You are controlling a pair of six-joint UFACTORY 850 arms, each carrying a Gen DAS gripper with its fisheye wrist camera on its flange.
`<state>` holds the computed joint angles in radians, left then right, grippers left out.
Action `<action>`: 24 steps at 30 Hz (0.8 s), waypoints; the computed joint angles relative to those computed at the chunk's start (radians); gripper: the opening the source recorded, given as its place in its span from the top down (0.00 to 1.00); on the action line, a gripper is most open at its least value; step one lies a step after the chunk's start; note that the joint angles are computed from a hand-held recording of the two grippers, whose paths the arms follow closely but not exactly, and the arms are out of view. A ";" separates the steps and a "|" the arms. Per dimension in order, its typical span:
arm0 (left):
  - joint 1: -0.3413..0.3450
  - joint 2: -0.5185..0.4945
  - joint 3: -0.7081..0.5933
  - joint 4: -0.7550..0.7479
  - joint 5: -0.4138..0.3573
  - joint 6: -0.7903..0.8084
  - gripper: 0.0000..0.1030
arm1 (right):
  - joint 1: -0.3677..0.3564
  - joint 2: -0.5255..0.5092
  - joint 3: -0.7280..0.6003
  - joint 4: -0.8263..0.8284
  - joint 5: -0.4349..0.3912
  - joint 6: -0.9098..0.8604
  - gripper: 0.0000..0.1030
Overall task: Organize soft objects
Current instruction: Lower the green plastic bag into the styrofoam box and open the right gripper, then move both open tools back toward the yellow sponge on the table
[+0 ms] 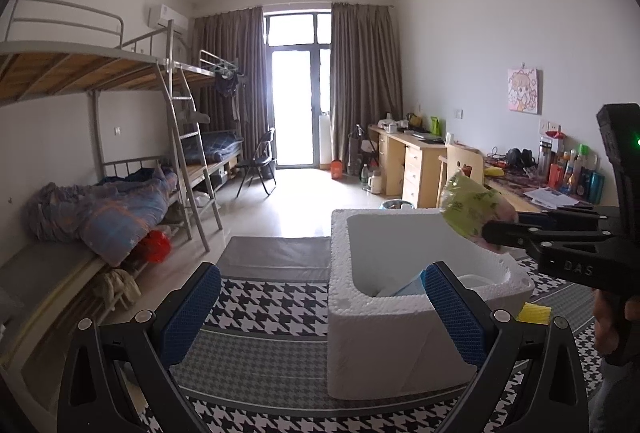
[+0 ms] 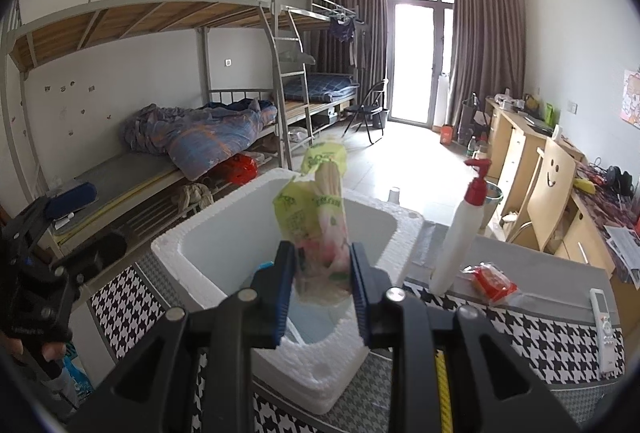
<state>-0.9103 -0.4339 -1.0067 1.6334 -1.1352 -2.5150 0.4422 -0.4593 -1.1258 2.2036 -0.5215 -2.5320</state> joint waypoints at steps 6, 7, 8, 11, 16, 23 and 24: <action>-0.006 0.013 0.025 0.001 -0.002 -0.017 0.01 | 0.014 -0.017 -0.027 -0.017 0.019 0.027 0.69; -0.006 0.016 0.030 -0.001 -0.001 -0.024 0.01 | 0.017 -0.020 -0.031 -0.020 0.024 0.026 0.69; -0.006 0.018 0.033 -0.001 0.000 -0.030 0.01 | 0.018 -0.022 -0.033 -0.024 0.026 0.028 0.69; -0.004 0.024 0.044 0.001 0.008 -0.049 0.01 | 0.022 -0.032 -0.049 -0.048 0.034 0.055 0.69; -0.001 0.030 0.056 0.001 0.011 -0.058 0.01 | 0.029 -0.044 -0.066 -0.065 0.049 0.073 0.57; 0.001 0.051 0.087 -0.006 0.016 -0.088 0.01 | 0.040 -0.034 -0.049 0.021 0.056 -0.020 0.23; 0.002 0.052 0.088 -0.005 0.018 -0.090 0.01 | 0.041 -0.033 -0.049 0.018 0.060 -0.021 0.22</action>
